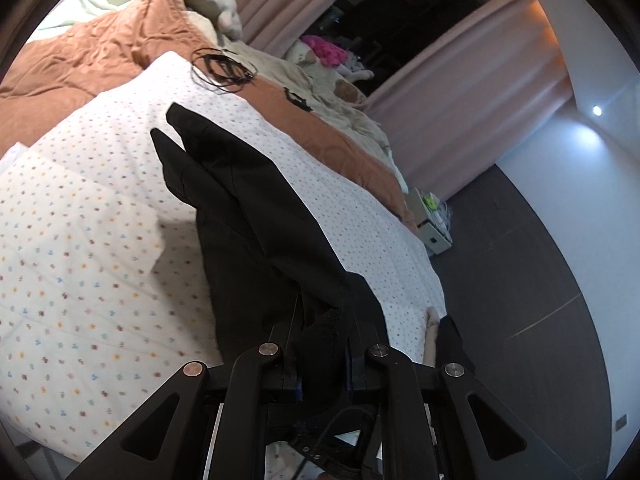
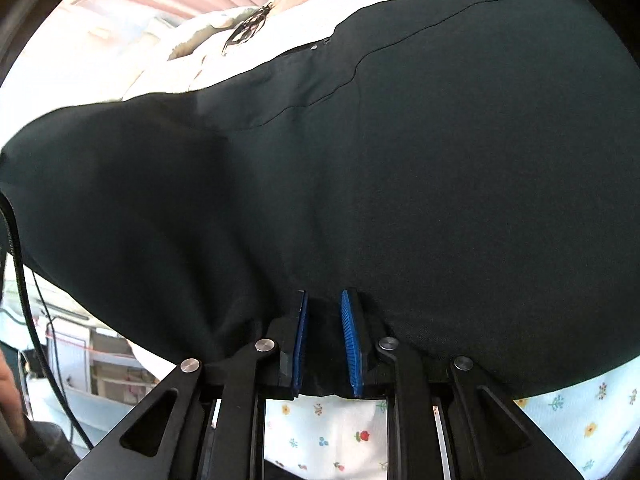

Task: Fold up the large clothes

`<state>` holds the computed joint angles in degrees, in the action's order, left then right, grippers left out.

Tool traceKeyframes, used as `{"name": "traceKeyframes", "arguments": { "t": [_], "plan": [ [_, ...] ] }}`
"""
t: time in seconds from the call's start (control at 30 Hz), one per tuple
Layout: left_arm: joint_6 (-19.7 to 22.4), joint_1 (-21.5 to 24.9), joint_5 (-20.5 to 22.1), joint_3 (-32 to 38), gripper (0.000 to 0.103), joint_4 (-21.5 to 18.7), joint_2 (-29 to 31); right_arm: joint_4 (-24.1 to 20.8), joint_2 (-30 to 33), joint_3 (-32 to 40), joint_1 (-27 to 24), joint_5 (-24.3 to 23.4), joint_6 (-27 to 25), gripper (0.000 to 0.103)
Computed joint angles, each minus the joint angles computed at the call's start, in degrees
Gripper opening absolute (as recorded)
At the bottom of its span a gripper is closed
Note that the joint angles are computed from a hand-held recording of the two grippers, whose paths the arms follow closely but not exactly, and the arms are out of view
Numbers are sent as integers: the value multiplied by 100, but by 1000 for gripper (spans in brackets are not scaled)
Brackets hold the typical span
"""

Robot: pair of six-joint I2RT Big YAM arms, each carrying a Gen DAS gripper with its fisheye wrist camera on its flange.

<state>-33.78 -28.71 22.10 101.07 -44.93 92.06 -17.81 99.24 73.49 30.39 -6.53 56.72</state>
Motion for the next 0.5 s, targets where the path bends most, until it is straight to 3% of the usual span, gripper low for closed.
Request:
{"name": "traceKeyframes", "arguments": {
  "t": [0.23, 0.5],
  "plan": [
    [231, -490, -112, 802, 13, -301, 468, 613, -581, -772, -251, -498, 194, 19],
    [483, -1007, -73, 1921, 13, -902, 1303, 927, -1902, -1997, -552, 73, 399, 19]
  ]
}}
